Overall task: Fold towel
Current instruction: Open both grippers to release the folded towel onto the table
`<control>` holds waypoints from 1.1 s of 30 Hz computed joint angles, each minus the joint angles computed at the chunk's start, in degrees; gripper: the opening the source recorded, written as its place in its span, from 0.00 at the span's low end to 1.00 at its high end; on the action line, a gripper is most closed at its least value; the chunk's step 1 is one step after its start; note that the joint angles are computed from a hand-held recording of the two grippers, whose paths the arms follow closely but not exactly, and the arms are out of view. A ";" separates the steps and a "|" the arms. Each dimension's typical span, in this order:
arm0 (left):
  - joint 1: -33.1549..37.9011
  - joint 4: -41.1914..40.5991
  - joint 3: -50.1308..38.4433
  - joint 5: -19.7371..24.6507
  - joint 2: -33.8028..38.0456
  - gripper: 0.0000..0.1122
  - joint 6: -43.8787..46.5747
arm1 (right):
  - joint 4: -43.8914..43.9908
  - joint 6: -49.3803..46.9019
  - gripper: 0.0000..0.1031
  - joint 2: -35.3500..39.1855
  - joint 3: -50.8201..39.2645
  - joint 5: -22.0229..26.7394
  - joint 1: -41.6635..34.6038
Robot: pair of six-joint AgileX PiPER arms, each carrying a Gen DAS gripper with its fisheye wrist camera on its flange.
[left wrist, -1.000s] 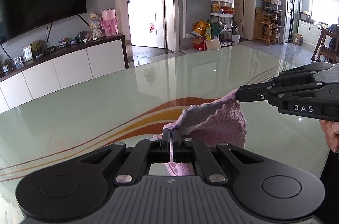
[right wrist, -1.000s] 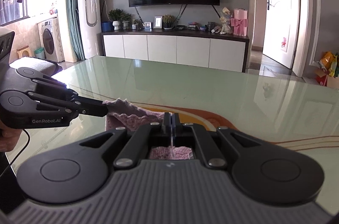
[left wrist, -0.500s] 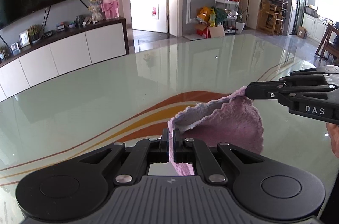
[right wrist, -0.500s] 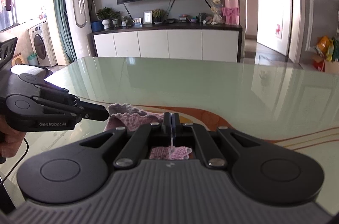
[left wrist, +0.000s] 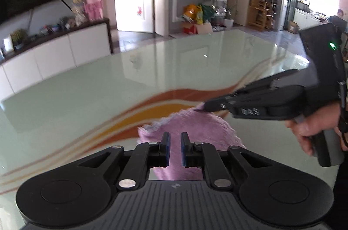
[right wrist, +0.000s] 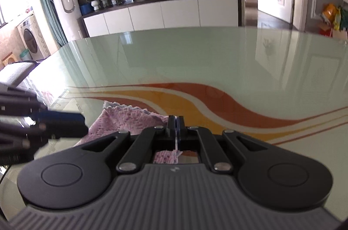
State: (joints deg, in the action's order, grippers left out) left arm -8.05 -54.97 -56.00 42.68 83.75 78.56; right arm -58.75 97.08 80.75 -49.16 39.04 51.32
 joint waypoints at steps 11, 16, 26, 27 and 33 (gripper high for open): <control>-1.07 1.04 2.12 -4.43 1.59 0.10 -0.36 | -1.27 2.46 0.02 0.07 0.66 -3.44 -0.90; -1.16 2.03 4.08 -4.86 0.05 0.11 -1.19 | -0.46 0.20 0.03 1.07 -0.65 -4.04 -1.36; -1.44 2.75 6.04 -6.88 -0.52 0.11 -0.82 | -9.92 6.03 0.39 -4.79 3.37 3.42 9.11; -1.45 2.67 6.15 -6.98 -0.58 0.11 -0.66 | -9.44 2.15 0.39 -4.39 2.77 1.56 9.91; -0.89 3.29 5.43 -6.17 0.00 0.11 -0.29 | 1.83 -14.17 0.37 3.55 -3.23 -11.07 1.39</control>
State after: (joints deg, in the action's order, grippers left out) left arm -8.94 -51.68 -50.57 36.52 83.75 78.28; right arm -56.92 82.92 84.29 -52.38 27.97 52.71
